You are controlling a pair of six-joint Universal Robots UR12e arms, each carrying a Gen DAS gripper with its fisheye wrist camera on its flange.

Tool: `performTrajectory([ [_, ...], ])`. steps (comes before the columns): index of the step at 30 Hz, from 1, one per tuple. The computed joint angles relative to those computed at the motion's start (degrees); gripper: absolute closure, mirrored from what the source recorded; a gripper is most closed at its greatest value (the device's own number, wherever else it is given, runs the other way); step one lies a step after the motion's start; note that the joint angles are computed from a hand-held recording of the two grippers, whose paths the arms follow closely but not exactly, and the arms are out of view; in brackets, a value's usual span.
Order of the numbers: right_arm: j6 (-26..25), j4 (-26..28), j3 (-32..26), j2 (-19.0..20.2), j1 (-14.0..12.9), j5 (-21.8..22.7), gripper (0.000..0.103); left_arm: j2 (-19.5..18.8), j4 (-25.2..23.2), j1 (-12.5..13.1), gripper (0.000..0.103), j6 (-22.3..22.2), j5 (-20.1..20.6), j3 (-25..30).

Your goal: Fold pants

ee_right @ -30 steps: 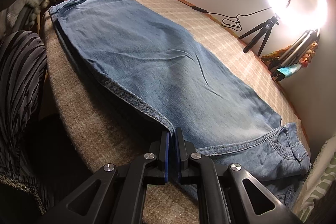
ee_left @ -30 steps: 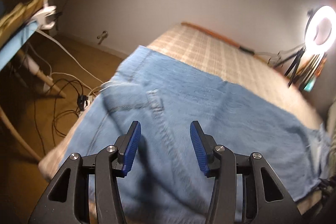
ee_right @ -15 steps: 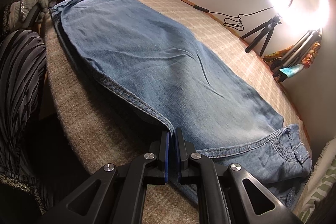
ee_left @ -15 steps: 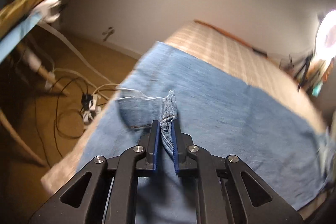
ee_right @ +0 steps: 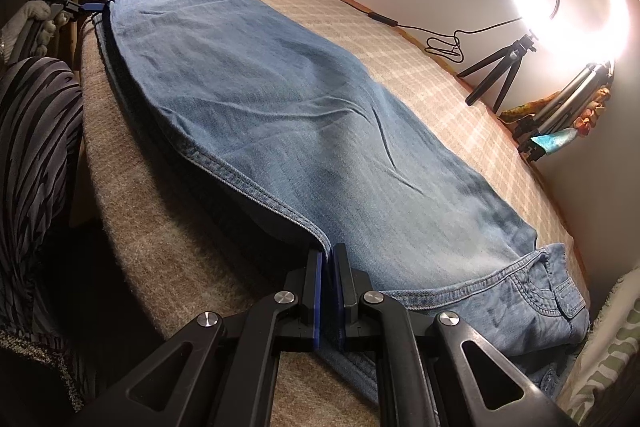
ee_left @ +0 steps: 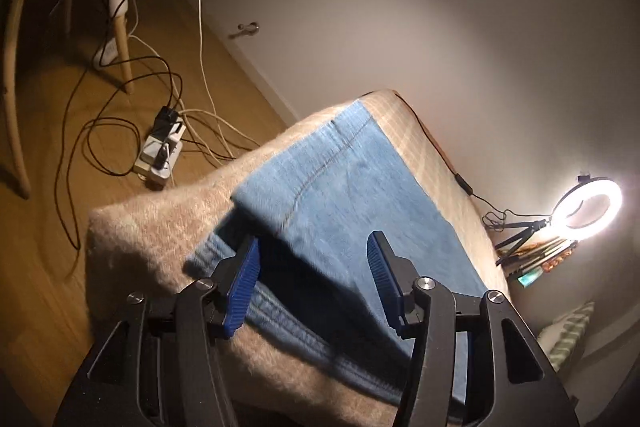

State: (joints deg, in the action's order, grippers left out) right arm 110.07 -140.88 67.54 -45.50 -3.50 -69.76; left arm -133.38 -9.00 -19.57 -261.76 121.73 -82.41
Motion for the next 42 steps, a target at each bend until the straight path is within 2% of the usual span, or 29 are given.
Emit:
performTrajectory([
  [2,0.06,-0.24,0.01,-0.03,0.0,0.08,0.1,-0.1,-1.18,0.27,0.054,0.18,0.5,0.46],
  [3,0.03,-0.37,0.03,-0.07,-0.02,0.1,0.1,-0.03,-1.46,0.27,0.063,0.53,0.78,0.44],
  [4,-0.03,-0.55,0.08,-0.1,-0.05,0.15,0.1,-0.14,-1.42,0.35,0.089,1.69,0.71,0.67],
  [5,-0.06,-0.85,0.14,-0.13,-0.05,0.15,0.1,-0.08,-1.49,0.38,0.099,2.88,0.57,0.61],
  [7,0.14,-2.18,0.39,-0.22,-0.03,0.13,0.1,-0.12,-1.33,0.37,0.099,4.04,0.99,0.81],
  [10,0.67,-3.59,0.53,-0.46,-0.18,1.08,0.101,0.36,-0.45,-0.46,0.1,4.87,3.81,0.37],
  [12,0.86,-4.35,0.71,-0.71,-0.39,1.89,0.101,0.82,1.63,-1.1,0.1,4.39,5.16,-0.68],
  [14,0.36,-4.08,0.89,-0.9,-0.58,2.41,0.101,1.02,1.02,-1.48,0.1,3.83,5.72,-1.23],
  [16,-0.51,-3.7,1.13,-0.75,-0.47,1.46,0.102,1.08,-1.45,-1.27,0.1,2.28,3.85,-1.9],
  [18,-1.29,-2.66,1.46,-0.59,-0.24,0.19,0.102,0.78,-1.89,-1.04,0.1,1.14,2.59,-2.23],
  [20,-2.1,-2.85,2.28,-0.69,-0.11,-0.58,0.102,0.7,-3.04,-1.1,0.099,2.01,3.08,-1.77],
  [25,-1.53,0.51,2.25,-1.08,-0.7,-0.49,0.101,2.27,-12.7,-0.72,0.086,2.03,3.48,-0.35],
  [27,-1.21,0.74,2.71,-1.37,-1.0,-0.1,0.1,2.94,-16.87,-0.93,0.082,1.85,5.21,0.3],
  [29,-0.19,1.9,2.69,-1.61,-1.31,0.73,0.097,3.23,-18.86,-1.22,0.082,2.44,6.85,0.92],
  [31,2.92,4.09,1.77,-1.7,-1.9,3.25,0.093,3.32,-17.65,-1.31,0.082,6.12,7.29,1.59],
  [33,6.99,5.13,0.74,-1.58,-2.54,5.8,0.079,2.81,-15.8,-1.22,0.08,11.48,5.87,3.42],
  [35,10.68,5.52,0.14,-1.61,-3.42,8.72,0.077,2.01,-14.17,-1.12,0.072,16.33,3.99,5.53],
  [37,15.06,4.35,-0.58,-1.39,-4.12,9.71,0.074,0.55,-11.35,-0.87,0.063,22.46,0.59,8.72],
  [39,19.44,3.65,-1.54,-1.02,-4.81,10.33,0.068,-1.29,-9.58,-0.49,0.06,27.89,-4.18,12.81],
  [41,25.04,3.47,-3.56,-0.05,-5.48,10.67,0.056,-3.14,-9.14,-0.26,0.054,31.71,-7.92,16.68],
  [42,28.16,2.81,-4.46,0.41,-5.81,10.73,0.045,-4.74,-9.32,-0.19,0.05,34.3,-10.5,20.06],
])
